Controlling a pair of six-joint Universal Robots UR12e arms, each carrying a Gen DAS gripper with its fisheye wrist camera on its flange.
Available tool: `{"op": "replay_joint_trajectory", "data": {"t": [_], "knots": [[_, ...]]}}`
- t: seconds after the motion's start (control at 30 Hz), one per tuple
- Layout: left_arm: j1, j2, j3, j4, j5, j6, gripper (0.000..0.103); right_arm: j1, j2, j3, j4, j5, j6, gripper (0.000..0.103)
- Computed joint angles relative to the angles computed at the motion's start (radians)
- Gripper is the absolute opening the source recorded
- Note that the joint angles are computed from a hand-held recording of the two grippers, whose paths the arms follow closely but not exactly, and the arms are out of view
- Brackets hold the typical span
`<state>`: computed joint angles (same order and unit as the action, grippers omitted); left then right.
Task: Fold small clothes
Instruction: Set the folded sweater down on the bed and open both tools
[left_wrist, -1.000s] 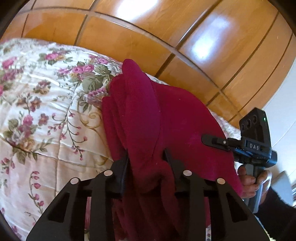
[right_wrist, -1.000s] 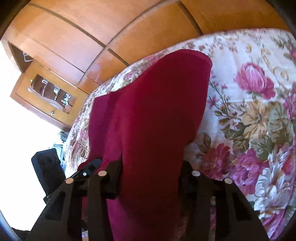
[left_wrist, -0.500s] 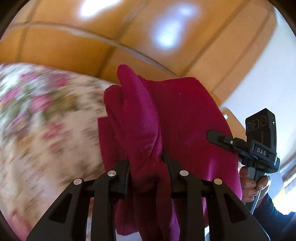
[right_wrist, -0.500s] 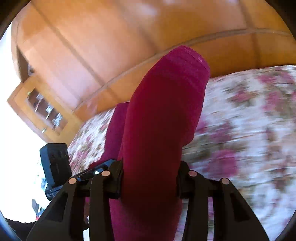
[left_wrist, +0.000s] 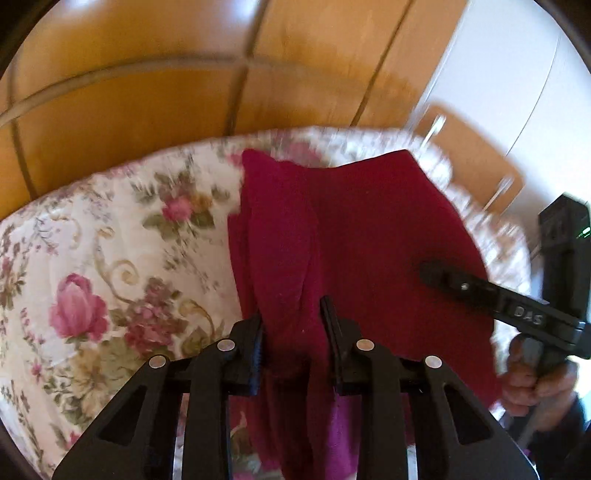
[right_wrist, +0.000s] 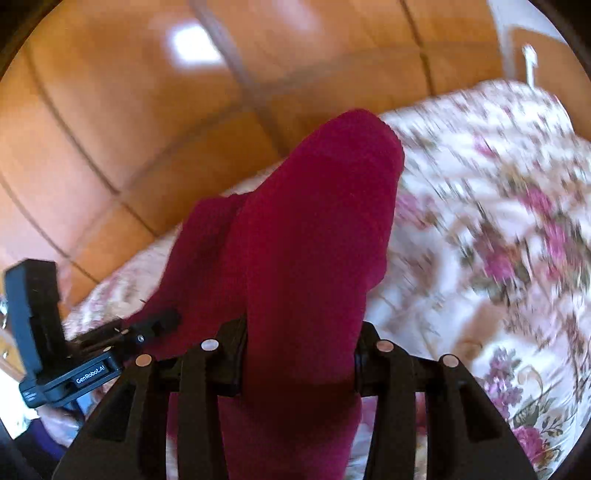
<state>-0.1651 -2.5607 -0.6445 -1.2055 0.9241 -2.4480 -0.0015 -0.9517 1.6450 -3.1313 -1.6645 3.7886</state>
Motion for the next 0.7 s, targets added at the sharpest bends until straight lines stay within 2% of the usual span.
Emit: {"op": "replay_joint_trajectory", "data": {"t": [0.07, 0.13, 0.17, 0.23, 0.27, 0.3, 0.33, 0.47, 0.6, 0.67, 0.7], "knots": [[-0.003, 0.004, -0.026, 0.036, 0.028, 0.005, 0.028, -0.006, 0.011, 0.01, -0.021, 0.013, 0.036, 0.046], [0.0, 0.008, -0.035, 0.05, 0.026, -0.004, 0.028, -0.013, 0.007, 0.026, -0.046, 0.021, 0.075, 0.061], [0.002, 0.012, -0.037, 0.047, 0.025, -0.01, 0.029, -0.012, 0.003, 0.028, -0.043, 0.01, 0.081, 0.064], [0.007, 0.031, -0.066, 0.09, 0.031, -0.04, 0.043, -0.011, -0.012, 0.045, -0.048, -0.01, 0.083, 0.07], [0.01, 0.048, -0.099, 0.141, 0.043, -0.062, 0.057, -0.005, -0.02, 0.049, -0.043, -0.032, 0.094, 0.071], [0.016, 0.066, -0.138, 0.193, 0.056, -0.085, 0.065, -0.004, -0.027, 0.053, -0.045, -0.047, 0.102, 0.074], [0.019, 0.087, -0.174, 0.226, 0.056, -0.102, 0.066, 0.003, -0.035, 0.063, -0.063, -0.069, 0.113, 0.077], [0.041, 0.142, -0.279, 0.361, 0.074, -0.179, 0.072, 0.051, -0.062, 0.077, -0.051, -0.208, 0.126, 0.08], [0.053, 0.207, -0.407, 0.556, 0.146, -0.217, 0.073, 0.134, -0.056, 0.043, 0.004, -0.393, 0.085, 0.086], [0.06, 0.223, -0.435, 0.582, 0.147, -0.224, 0.084, 0.162, -0.045, 0.022, 0.037, -0.455, 0.076, 0.087], [0.067, 0.236, -0.457, 0.608, 0.137, -0.236, 0.084, 0.18, -0.037, 0.006, 0.064, -0.49, 0.078, 0.088]]}}
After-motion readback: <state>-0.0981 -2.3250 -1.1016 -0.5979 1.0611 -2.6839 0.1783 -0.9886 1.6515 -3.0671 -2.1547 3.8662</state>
